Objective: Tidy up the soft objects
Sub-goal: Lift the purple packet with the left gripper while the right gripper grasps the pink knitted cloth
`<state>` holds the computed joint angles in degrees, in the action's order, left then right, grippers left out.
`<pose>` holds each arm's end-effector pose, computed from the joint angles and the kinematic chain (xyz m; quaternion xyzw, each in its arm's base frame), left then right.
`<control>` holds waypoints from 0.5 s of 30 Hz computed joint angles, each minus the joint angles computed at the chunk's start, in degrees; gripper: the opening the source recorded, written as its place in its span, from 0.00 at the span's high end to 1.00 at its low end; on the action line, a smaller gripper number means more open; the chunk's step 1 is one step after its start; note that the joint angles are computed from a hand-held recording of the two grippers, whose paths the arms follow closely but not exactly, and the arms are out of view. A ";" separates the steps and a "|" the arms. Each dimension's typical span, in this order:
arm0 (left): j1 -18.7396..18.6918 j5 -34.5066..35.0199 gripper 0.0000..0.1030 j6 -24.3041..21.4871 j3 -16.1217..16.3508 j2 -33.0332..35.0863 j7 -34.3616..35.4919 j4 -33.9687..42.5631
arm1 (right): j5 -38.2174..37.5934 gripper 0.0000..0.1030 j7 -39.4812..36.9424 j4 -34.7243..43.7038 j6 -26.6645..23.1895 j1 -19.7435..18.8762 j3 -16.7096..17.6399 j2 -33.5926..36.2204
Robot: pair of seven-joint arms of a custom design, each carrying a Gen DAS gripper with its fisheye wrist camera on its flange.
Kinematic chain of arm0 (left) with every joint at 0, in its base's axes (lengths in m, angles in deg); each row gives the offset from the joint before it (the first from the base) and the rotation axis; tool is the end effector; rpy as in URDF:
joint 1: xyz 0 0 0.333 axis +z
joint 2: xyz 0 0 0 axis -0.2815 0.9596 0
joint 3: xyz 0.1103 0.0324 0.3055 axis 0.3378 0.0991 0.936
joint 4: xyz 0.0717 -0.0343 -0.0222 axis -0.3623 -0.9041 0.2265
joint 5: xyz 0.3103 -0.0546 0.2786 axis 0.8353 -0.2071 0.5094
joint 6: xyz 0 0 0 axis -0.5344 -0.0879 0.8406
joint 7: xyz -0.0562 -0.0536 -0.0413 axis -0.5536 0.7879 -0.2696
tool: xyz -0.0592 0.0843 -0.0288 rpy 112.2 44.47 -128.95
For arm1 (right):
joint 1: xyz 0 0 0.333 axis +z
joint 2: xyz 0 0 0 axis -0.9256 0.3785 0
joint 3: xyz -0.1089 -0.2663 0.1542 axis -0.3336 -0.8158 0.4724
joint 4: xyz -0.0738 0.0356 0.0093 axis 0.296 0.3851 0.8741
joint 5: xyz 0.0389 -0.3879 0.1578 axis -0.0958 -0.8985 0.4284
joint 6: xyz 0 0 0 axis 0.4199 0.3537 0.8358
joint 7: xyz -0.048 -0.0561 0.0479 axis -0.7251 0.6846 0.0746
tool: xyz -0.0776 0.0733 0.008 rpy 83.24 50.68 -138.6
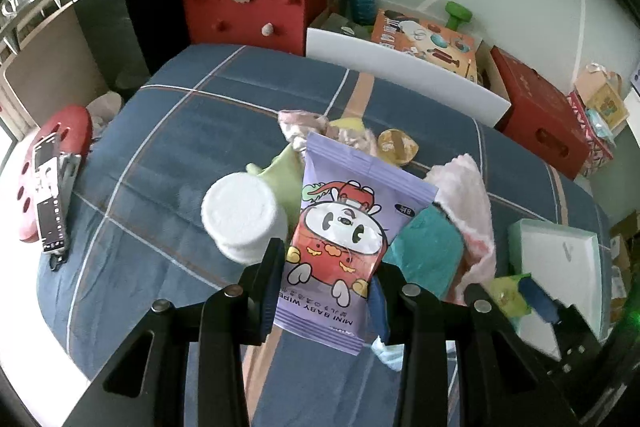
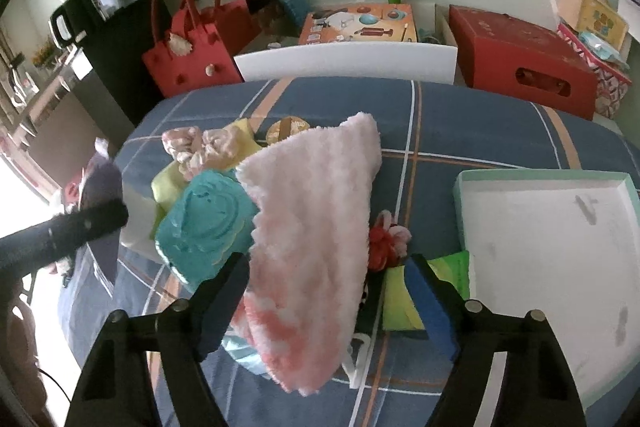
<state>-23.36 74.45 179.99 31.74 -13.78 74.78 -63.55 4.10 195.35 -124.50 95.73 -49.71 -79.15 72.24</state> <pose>0.6373 -0.1702 0.5090 -0.7446 0.6210 -0.1897 0.1548 0.6243 0.2462 0.4646 -0.6902 0.6595 -0.1332 0.2663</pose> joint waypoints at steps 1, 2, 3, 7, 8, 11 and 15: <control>0.00 -0.25 0.62 0.03 -0.05 0.41 0.23 0.38 | 0.08 0.26 -0.29 0.37 -0.40 0.00 0.07 0.42; -0.01 -0.51 0.62 0.48 -0.12 0.68 0.57 0.38 | 0.38 0.29 -0.63 0.62 -0.70 -0.05 0.17 0.81; -0.07 -0.60 0.62 0.80 -0.15 0.85 0.75 0.25 | 0.37 0.31 -0.59 0.82 -0.98 -0.01 0.11 1.06; -0.14 -2.81 0.62 0.59 -0.59 1.95 3.08 0.12 | -0.12 0.49 0.05 1.28 -1.73 0.24 -0.17 1.79; -0.18 -3.41 0.62 0.56 -0.69 2.04 3.74 -0.01 | 0.00 0.51 0.02 1.24 -1.70 0.23 -0.13 1.76; -0.55 -2.95 0.62 1.72 -0.59 1.57 4.10 -0.83 | -1.05 0.63 0.76 1.03 -1.30 0.59 -0.37 1.59; -0.55 -3.82 0.62 2.63 -0.60 1.10 5.09 -1.49 | -3.18 0.77 2.48 0.52 -0.60 1.12 -0.82 1.27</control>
